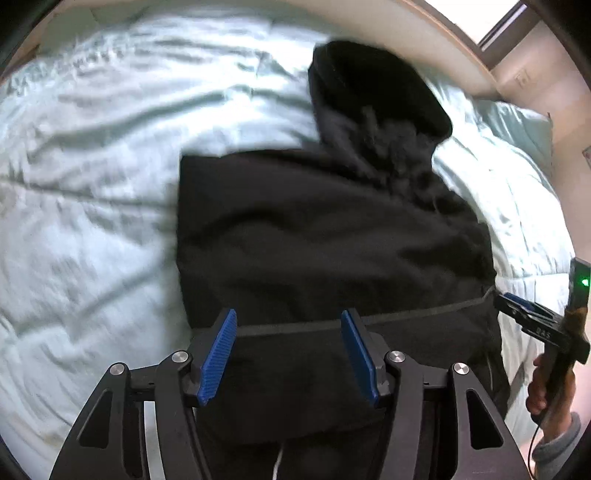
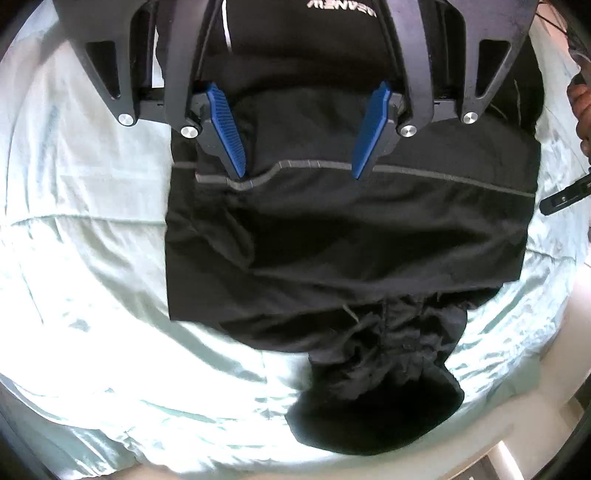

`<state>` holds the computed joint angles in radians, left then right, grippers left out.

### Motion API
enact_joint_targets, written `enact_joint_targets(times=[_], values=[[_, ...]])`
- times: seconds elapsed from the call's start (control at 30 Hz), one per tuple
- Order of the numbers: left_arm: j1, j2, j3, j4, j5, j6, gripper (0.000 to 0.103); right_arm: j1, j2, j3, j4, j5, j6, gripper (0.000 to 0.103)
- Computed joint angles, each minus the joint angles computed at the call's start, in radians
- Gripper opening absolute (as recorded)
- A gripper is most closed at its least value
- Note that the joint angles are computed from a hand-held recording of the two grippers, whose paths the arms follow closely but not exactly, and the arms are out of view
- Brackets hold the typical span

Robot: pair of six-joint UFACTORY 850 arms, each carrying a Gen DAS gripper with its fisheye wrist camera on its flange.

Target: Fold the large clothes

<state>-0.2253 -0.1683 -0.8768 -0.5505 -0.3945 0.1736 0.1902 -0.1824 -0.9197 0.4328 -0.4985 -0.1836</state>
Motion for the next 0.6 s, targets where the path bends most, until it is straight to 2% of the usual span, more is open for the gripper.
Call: enact_joint_targets(times=[0.1, 0.23, 0.3, 0.43, 0.53, 0.6], values=[[-0.015, -0.082, -0.007, 0.127, -0.026, -0.144, 0.060, 0.015, -0.063, 0.010, -0.036, -0.002, 0.041, 0.061], [-0.044, -0.075, -0.032, 0.281, -0.037, -0.265, 0.060, 0.027, -0.067, -0.011, -0.102, -0.032, 0.085, 0.061], [-0.039, -0.046, -0.035, 0.253, -0.036, -0.217, 0.060, 0.007, -0.055, -0.028, -0.056, -0.055, 0.035, 0.062], [-0.028, 0.004, -0.078, 0.295, -0.017, -0.210, 0.061, -0.037, -0.039, -0.072, 0.042, -0.070, -0.053, 0.062], [-0.010, -0.021, -0.148, 0.276, 0.001, -0.173, 0.061, -0.054, -0.058, -0.141, 0.061, -0.047, -0.052, 0.062], [0.008, -0.073, -0.221, 0.182, 0.005, -0.082, 0.061, -0.062, -0.083, -0.186, 0.109, -0.039, -0.078, 0.062]])
